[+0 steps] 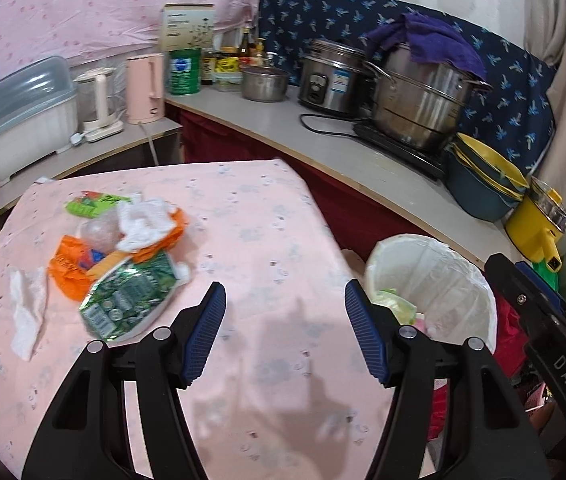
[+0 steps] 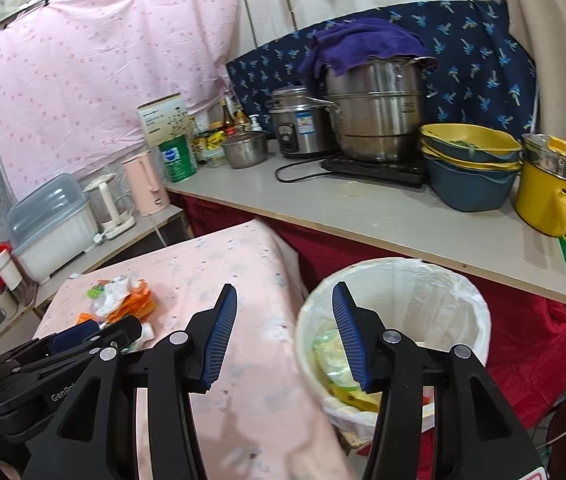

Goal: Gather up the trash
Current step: 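Move both open tools back from the bin to the remaining trash, then grasp the white tissue with the left tool while the right grasps another tissue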

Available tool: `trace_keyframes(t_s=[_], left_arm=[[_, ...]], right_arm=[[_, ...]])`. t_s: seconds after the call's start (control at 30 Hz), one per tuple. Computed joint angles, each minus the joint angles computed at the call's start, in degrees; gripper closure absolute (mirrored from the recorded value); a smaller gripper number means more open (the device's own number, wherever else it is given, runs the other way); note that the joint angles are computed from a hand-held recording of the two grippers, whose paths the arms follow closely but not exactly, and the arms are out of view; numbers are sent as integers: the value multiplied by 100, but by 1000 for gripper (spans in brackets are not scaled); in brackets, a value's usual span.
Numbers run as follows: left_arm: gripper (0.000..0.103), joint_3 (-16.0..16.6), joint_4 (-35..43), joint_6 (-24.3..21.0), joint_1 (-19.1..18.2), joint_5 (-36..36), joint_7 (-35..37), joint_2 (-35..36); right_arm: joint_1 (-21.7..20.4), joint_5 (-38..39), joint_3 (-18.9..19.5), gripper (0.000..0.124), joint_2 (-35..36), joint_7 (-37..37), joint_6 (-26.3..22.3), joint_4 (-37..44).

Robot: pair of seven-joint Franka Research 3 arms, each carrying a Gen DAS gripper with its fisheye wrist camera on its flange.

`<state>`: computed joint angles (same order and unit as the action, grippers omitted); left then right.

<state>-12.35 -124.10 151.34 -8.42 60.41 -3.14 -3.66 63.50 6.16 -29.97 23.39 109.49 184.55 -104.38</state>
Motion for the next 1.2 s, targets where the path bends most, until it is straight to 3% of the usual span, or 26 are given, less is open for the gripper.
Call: trace_keyframes(t_s=[0.23, 0.33, 0.6, 0.73, 1.03, 1.2], left_arm=[[44, 7, -897, -39, 283, -51, -289, -857], [44, -24, -1248, -73, 442, -177, -296, -1170], [44, -66, -2024, -175, 859, -512, -166, -1890], [39, -66, -2335, -173, 1065, -595, -118, -2163], [32, 82, -2866, 100, 1575, -752, 33, -2397], [29, 183, -3000, 347, 1887, -837, 119, -2266]], right_arm=[[-58, -185, 392, 75, 77, 29, -156, 290], [-335, -289, 839, 75, 114, 16, -238, 448], [-666, -721, 1513, 75, 454, 110, -569, 1074], [-870, -883, 1876, 75, 728, 100, -801, 1538], [-1284, -1021, 2634, 75, 1725, -183, -1603, 3160], [-1359, -1016, 2839, 75, 2693, -335, -2374, 4755]])
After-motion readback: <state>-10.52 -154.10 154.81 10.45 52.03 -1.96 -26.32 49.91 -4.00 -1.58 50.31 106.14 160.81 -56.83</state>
